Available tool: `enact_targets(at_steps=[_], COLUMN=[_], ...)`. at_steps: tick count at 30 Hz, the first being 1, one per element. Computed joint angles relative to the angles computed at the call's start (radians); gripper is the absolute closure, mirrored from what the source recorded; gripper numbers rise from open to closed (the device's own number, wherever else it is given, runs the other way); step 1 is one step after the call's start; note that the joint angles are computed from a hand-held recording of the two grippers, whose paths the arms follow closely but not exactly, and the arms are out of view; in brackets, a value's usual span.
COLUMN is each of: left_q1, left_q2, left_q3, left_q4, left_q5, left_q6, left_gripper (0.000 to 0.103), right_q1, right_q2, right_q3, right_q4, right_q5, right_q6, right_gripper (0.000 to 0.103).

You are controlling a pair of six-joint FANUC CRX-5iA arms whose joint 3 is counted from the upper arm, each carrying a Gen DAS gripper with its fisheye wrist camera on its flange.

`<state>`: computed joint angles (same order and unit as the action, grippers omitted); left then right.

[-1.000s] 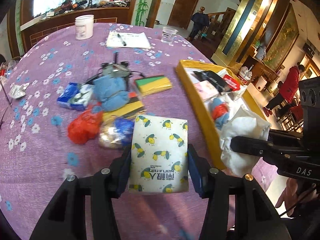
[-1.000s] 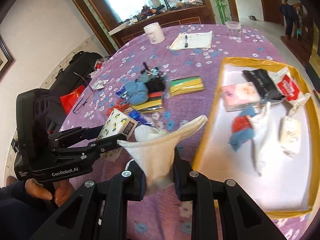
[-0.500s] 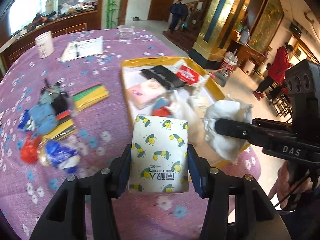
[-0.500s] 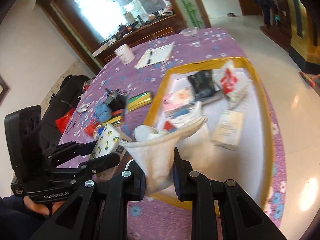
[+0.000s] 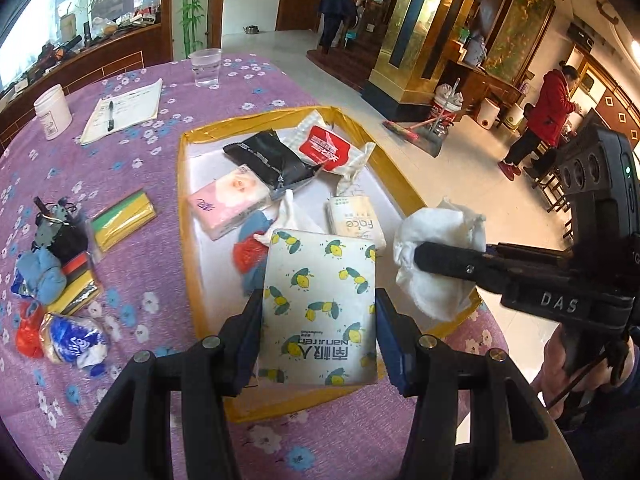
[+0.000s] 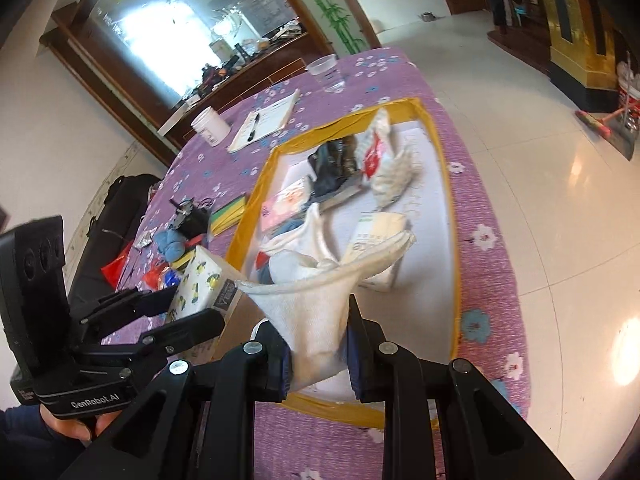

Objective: Organize soft objects
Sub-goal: 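Carry the lemon-print pack and cloth bag over the tray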

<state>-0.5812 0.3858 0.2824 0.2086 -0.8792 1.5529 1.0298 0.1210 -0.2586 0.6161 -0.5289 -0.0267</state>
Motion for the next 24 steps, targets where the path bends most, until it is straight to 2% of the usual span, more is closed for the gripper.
enact_targets(at_steps=[9,16,20,24], left_q1=[-0.001,-0.007,-0.011,-0.006], left_q2=[0.053,0.079,0.083,0.089], left_q3=[0.035,0.044,0.048,0.049], left_q4=[-0.014,-0.030,-0.049,-0.050], left_q5=[-0.024,-0.042,-0.043,-0.044], left_q6=[0.034,0.031,0.035,0.045], left_gripper=[0.052,0.052,0.052,0.052], right_q1=[-0.012,-0.020,-0.025,-0.033], right_q2=[0.043,0.110,0.140,0.148], right_q3=[0.072,0.180,0.225,0.237], right_q4=[-0.139,-0.302,-0.354,-0.374], right_q5=[-0.027,-0.090,-0.150,-0.170], right_q6=[0.153,0.342,0.391,0.398], right_gripper=[0.079,0.078,0.078,0.077])
